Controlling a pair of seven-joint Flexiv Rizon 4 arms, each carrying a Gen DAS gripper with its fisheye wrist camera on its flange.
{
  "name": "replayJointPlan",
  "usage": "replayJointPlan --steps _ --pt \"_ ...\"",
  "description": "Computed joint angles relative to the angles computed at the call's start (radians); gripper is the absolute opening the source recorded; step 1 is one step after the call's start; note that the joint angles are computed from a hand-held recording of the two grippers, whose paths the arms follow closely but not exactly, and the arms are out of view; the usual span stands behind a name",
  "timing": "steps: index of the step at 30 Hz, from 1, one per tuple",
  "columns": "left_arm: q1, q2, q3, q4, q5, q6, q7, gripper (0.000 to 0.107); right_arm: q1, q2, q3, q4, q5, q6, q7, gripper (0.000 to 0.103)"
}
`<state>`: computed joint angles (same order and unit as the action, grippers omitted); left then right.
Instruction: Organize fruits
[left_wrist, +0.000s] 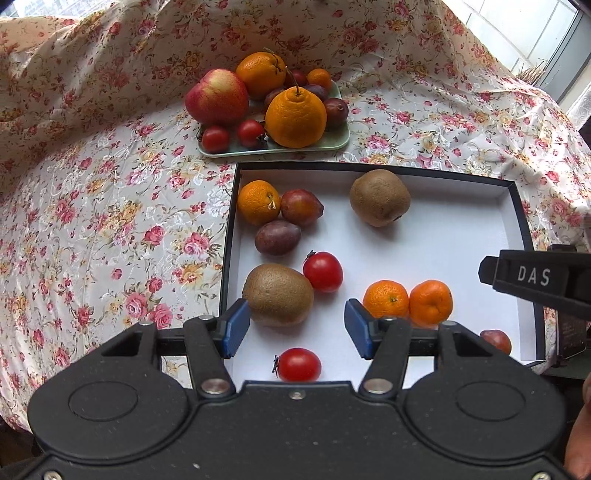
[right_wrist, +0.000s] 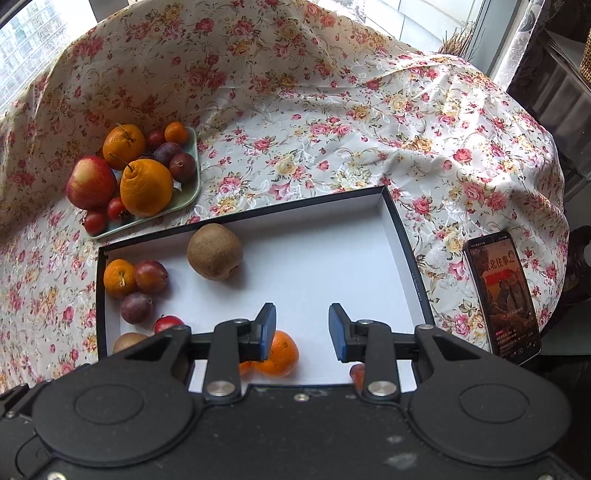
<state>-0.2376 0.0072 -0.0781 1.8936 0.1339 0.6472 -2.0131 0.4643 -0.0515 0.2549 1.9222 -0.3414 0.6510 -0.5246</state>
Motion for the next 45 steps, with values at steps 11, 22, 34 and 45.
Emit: replayJointPlan --steps 11,22,34,45 --pt "0.018 0.125 0.005 0.128 0.005 0.027 0.006 0.062 0.061 0.052 0.059 0.054 0.029 -0.1 0.024 0.034" --pt "0.053 0.184 0.0 0.2 0.03 0.068 0.004 0.062 0.109 0.073 0.085 0.081 -0.044 -0.124 0.058 0.034" --pt "0.06 0.172 0.001 0.227 -0.028 0.098 0.038 0.062 0.112 0.072 0.081 0.096 -0.057 -0.103 0.085 0.034" --pt "0.052 0.163 -0.011 0.219 0.0 0.106 0.037 0.062 0.104 0.076 0.079 0.105 -0.023 -0.094 0.088 0.034"
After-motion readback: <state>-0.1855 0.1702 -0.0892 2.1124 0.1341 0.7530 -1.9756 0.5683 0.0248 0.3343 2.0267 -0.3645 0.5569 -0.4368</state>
